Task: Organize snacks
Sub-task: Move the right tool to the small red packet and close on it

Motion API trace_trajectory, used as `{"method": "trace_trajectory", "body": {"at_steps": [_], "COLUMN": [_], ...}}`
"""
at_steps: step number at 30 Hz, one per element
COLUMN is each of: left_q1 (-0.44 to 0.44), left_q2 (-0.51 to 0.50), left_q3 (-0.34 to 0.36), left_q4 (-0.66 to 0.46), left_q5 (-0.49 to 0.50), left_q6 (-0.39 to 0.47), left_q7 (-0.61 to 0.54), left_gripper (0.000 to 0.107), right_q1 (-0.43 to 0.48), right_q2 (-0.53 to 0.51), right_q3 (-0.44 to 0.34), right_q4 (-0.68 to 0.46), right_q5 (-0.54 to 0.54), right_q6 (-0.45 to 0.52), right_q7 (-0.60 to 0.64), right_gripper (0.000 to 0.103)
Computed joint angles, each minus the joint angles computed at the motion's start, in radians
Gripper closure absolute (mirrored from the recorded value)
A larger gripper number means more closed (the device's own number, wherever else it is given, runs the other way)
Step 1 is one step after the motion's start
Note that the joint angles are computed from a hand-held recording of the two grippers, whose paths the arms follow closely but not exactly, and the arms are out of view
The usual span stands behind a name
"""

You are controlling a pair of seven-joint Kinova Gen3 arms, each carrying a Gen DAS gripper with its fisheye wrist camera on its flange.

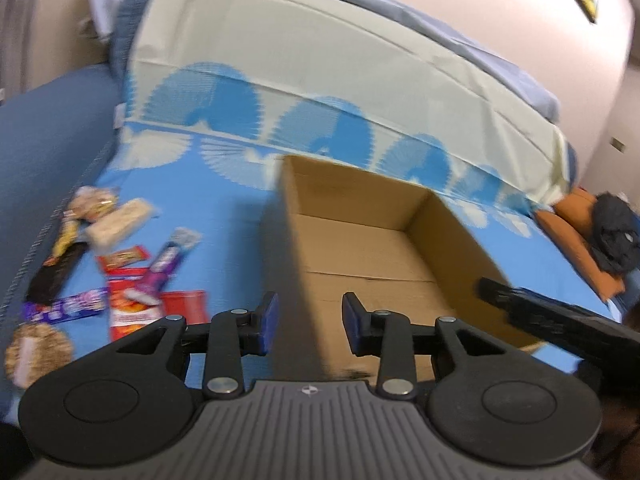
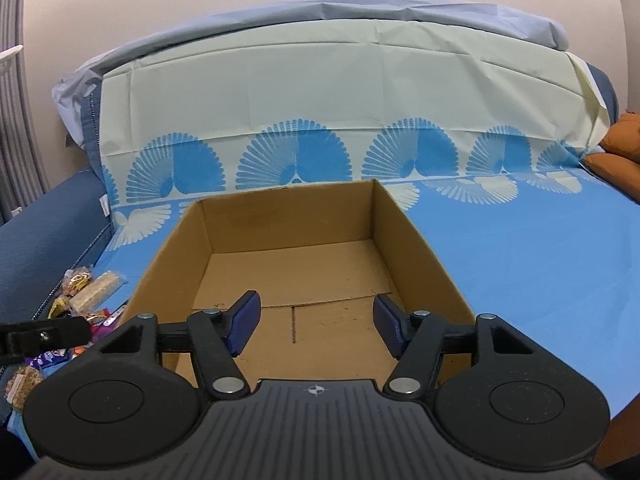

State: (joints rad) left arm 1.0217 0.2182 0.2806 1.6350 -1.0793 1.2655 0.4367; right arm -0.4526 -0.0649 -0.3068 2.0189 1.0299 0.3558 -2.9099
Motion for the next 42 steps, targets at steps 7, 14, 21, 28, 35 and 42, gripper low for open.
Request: {"method": "trace_trajectory", "body": {"at_steps": [7, 14, 21, 28, 35, 42], "left_q1": [-0.013, -0.109, -0.156, -0.166, -0.151, -0.158], "left_q2": [-0.027, 0.002, 0.071, 0.095, 0.079, -0.003], "left_q3": [0.014, -0.012, -0.036, -0.066, -0.079, -0.051], "left_q4": [0.096, 0.14, 0.085, 0.069, 0.089, 0.143], "left_q5": [0.083, 0.277, 0.346, 0.397, 0.369, 0.329], "left_q6": [0.184, 0.278, 0.31, 0.287, 0.268, 0.21], "left_q7": [0.056, 0.012, -0.122, -0.174, -0.133, -0.101], "left_gripper": [0.034, 0.023, 0.016, 0.016, 0.046, 0.063], "right_q1": [-0.018, -0.061, -0.121, -0.196, -0.273, -0.334], "right_q2": [0.005, 0.026, 0.055, 0.093, 0.127, 0.15], "right_q3": [-0.009, -0.011, -0.004, 0.007, 0.024, 0.052], "right_q4": [-0.007, -0.028, -0.059, -0.097, -0.141, -0.174], "right_q5": [0.011, 0.014, 0.025, -0.014, -0.091, -0.156], "right_q6": [0.005, 0.018, 0.003, -0.031, -0.045, -0.048], "right_q7": [0.007, 0.034, 0.065, 0.162, 0.29, 0.361], "right_gripper": [0.038, 0.037, 0.036, 0.036, 0.035, 0.035]}}
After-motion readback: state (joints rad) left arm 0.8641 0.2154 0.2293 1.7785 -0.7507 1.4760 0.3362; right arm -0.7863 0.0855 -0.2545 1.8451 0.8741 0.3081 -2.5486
